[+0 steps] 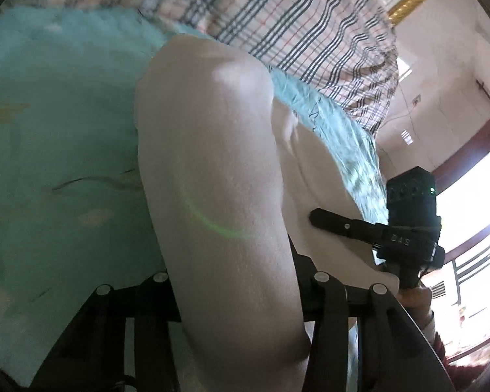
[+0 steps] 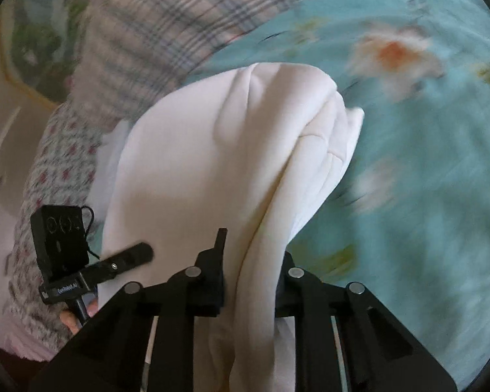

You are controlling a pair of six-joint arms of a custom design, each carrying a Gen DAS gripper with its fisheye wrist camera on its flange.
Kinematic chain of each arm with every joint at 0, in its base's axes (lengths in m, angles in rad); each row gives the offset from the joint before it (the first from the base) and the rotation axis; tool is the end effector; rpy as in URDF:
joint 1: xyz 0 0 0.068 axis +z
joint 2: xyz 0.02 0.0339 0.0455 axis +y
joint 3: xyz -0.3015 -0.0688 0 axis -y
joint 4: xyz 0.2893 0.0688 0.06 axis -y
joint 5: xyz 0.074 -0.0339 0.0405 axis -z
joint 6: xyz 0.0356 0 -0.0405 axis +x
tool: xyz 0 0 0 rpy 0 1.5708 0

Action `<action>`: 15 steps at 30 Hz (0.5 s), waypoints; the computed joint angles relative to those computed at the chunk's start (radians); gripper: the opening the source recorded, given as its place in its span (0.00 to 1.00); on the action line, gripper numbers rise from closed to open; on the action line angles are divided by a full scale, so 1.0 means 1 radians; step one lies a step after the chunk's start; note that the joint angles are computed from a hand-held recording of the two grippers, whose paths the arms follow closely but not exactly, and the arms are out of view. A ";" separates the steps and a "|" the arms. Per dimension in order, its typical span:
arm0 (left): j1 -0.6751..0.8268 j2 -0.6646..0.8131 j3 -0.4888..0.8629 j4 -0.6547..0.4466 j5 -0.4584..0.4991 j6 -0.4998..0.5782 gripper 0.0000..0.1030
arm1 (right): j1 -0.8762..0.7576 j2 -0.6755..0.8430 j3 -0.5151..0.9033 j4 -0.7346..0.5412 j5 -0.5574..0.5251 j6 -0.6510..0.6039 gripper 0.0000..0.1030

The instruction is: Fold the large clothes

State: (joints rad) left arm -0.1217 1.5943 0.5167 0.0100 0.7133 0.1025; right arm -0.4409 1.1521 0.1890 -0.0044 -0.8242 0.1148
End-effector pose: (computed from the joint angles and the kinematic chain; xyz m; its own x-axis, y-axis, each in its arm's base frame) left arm 0.2608 -0.0554 0.1001 -0.8236 0.1787 -0.5383 0.4919 0.6977 -0.5209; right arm 0.1627 -0.0479 0.1049 -0.7498 0.4398 -0.4944 -0.0009 0.7464 0.6654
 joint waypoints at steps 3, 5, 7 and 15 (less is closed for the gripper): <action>0.170 -0.097 -0.013 -0.242 0.043 0.245 0.44 | 0.217 -0.108 -0.104 0.153 0.056 0.212 0.19; 0.274 -0.105 -0.003 -0.363 0.051 0.383 0.44 | 0.376 -0.065 -0.142 0.316 0.125 0.342 0.19; 0.387 -0.086 0.007 -0.447 0.049 0.503 0.44 | 0.518 0.035 -0.163 0.498 0.199 0.447 0.19; 0.513 0.080 -0.088 -0.170 -0.007 0.425 0.65 | 0.680 0.355 -0.148 0.775 0.360 0.578 0.28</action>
State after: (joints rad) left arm 0.3910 1.6741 0.4288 -0.1601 0.7060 0.5278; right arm 0.2392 1.5074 0.0412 0.7709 -0.4638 0.6927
